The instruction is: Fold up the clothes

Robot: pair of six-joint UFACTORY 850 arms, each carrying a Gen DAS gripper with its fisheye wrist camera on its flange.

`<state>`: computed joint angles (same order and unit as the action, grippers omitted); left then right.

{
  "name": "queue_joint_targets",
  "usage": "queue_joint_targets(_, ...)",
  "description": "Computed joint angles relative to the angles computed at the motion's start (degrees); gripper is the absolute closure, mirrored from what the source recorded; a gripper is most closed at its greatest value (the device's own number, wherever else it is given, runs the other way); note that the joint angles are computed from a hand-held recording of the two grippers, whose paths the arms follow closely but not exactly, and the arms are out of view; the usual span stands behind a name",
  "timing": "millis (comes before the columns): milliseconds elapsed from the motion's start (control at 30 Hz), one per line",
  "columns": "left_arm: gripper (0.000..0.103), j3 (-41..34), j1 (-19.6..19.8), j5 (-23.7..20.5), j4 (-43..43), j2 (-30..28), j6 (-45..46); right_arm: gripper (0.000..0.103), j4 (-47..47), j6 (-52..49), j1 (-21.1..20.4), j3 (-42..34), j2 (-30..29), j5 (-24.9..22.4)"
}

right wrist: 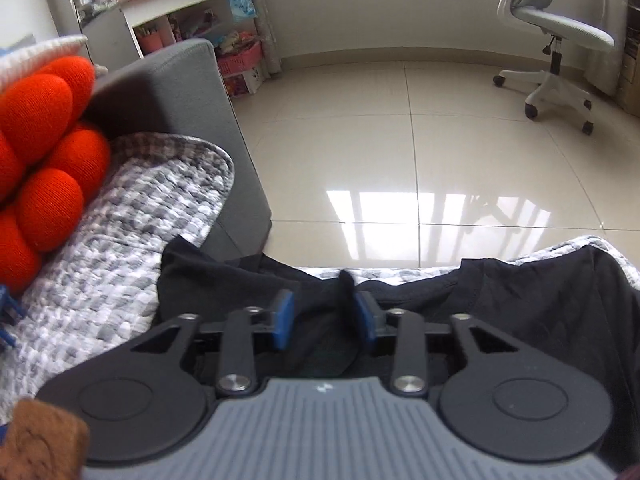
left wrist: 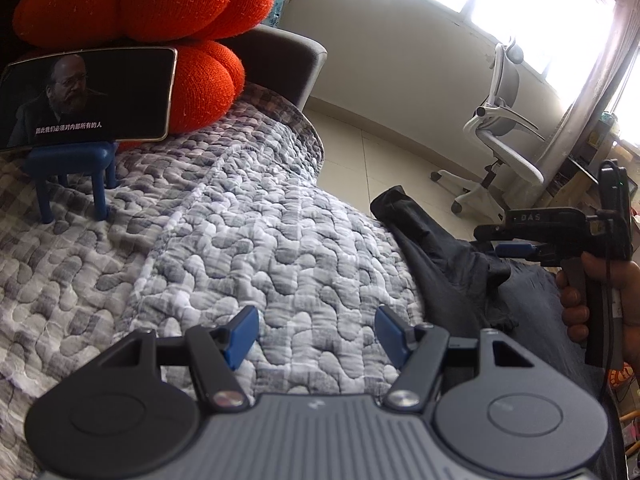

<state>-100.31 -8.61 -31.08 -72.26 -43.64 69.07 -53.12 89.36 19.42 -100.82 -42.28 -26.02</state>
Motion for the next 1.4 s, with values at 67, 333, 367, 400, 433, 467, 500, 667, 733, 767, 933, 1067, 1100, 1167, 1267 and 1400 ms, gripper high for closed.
queue_joint_targets(67,0.038,-0.15,0.12,-0.26,-0.27,0.0,0.1,0.047,-2.68,3.33,0.08,3.08,2.25,2.06)
queue_joint_targets(333,0.038,-0.93,-0.08,-0.72,-0.3,-0.47,-0.78,0.059,9.92,-8.32,1.03,9.03,5.68,6.45)
queue_joint_targets(367,0.038,-0.83,-0.19,-0.64,-0.22,-0.39,-0.82,0.08,10.07,-9.73,1.62,8.37,5.19,4.92)
queue_joint_targets(400,0.038,-0.74,-0.3,-0.56,-0.13,-0.31,-0.88,0.095,8.17,-9.57,2.37,7.53,4.59,2.34)
queue_joint_targets(433,0.038,-0.65,-0.41,-0.48,-0.03,-0.23,-0.95,0.096,6.43,-9.17,2.98,7.05,4.29,0.47)
queue_joint_targets(467,0.038,-0.43,-0.44,-0.39,-0.33,-0.05,-0.45,0.102,4.53,-7.57,3.29,7.5,4.84,0.4)
queue_joint_targets(500,0.038,-0.21,-0.47,-0.3,-0.64,0.13,0.06,0.102,2.62,-5.96,3.6,7.96,5.38,0.3)
queue_joint_targets(667,0.038,-0.06,-0.63,-0.23,-0.63,0.22,0.21,0.102,-8.34,8.89,4.62,12.75,9.73,-0.67)
queue_joint_targets(733,0.038,-0.11,-0.69,-0.24,-0.46,0.17,0.02,0.102,-5.53,5.49,4.82,12.85,9.4,-1.39)
queue_joint_targets(767,0.038,-0.14,-0.72,-0.25,-0.38,0.15,-0.08,0.101,-3.78,4.2,4.78,12.77,9.08,-1.67)
queue_joint_targets(933,0.038,0.39,-0.8,0.07,-0.25,0.41,0.48,0.09,-10.65,16.08,4.28,16.08,10.6,0.77)
queue_joint_targets(1067,0.038,0.8,-0.91,-0.32,-0.43,0.67,0.6,0.055,-3.82,9.64,3.44,15.89,10.11,6.3)
queue_joint_targets(1100,0.038,0.93,-0.99,-0.39,-0.53,0.78,0.85,0.056,-1.74,6.12,3.74,14.84,9.3,5.57)
queue_joint_targets(1167,0.038,1.42,-1.1,-0.42,-0.99,1.18,1.66,0.1,0.01,2.21,4.48,12.76,7.89,2.56)
queue_joint_targets(1267,0.038,1.88,-0.99,-0.61,-1.76,1.57,3.07,0.1,-5.66,7.52,5.35,13.32,8.85,0.75)
queue_joint_targets(1400,0.037,1.15,-1.1,-0.42,-0.55,0.99,1.97,0.101,-11.39,16.41,5.73,16.62,12.15,-0.34)
